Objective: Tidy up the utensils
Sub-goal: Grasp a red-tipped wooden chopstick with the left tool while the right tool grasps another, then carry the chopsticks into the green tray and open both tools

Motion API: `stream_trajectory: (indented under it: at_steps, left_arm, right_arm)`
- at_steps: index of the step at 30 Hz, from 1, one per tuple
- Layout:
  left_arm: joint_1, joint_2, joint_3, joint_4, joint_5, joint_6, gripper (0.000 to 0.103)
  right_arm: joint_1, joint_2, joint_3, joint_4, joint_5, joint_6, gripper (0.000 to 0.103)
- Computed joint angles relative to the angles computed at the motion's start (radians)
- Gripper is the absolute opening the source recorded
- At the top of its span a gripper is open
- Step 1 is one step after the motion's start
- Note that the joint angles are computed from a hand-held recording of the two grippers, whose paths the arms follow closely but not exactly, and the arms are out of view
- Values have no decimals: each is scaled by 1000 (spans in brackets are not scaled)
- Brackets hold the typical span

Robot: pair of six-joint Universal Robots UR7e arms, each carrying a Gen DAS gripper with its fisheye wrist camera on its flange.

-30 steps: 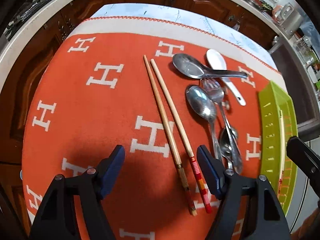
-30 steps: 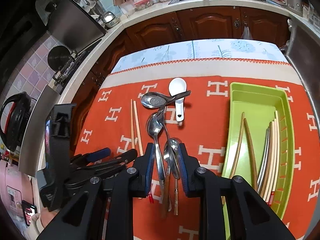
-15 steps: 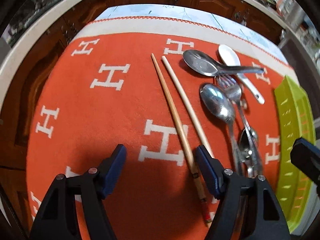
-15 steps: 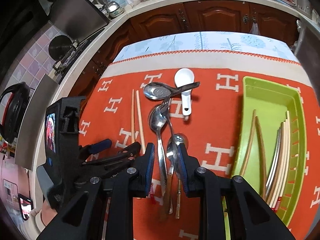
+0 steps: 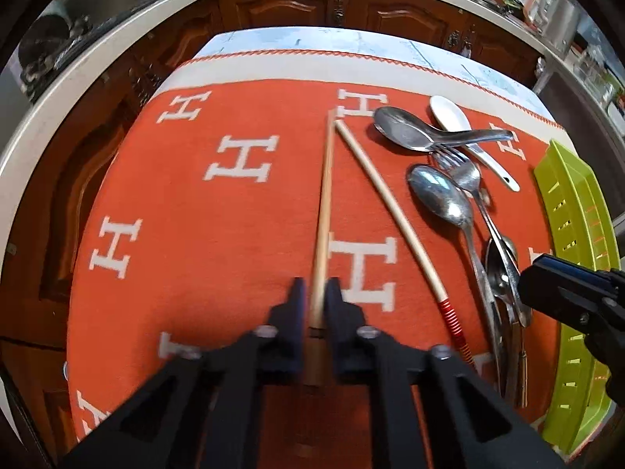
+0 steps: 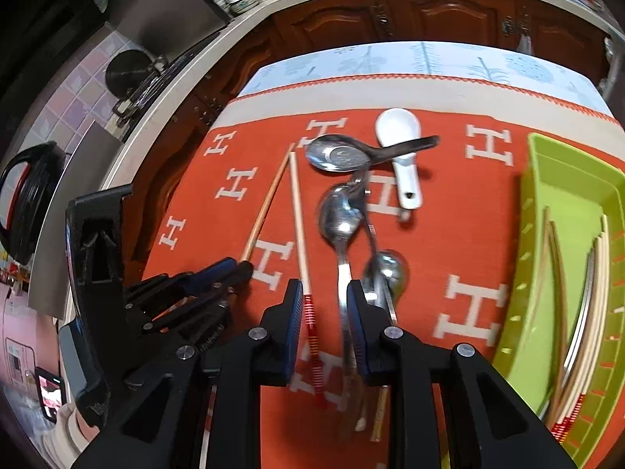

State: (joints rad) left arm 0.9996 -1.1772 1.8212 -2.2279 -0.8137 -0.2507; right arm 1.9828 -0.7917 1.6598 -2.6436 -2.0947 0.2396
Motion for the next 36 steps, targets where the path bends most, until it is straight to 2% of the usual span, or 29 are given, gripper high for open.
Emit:
stream_trajectory:
  at_steps: [4,12,17,20,23,26,31,36]
  left_arm:
    - [32,-23,-13,9,-23,-21,5]
    - [56,-92,8,11,-69,-28,5]
    - [59,-120,11,4,-104,-21,5]
    - [63,-128,7,2,-117,-20,5]
    - [63,-130,5,1,-121,-14,5]
    - [62,-133,7,1,-124,-13,5]
    - [53,-144,13,8,-122,-13,5]
    - [31,-153,13,17,-116,-7,5]
  right_arm:
    - [13,38,-30,11,0,-28,24]
    - [24,138,-118,66,-70,-57,24]
    - [27,200,-167,91,-147,-76,24]
    - [38,232,-183,59,-205,-128,24]
    - [52,257,-198,61,-262,-162,17]
    - [52,263,-204,58,-280,-160,5]
    - [52,246,-184,51,-268,-134,5]
    - [41,164,-105,4,-155,-65,5]
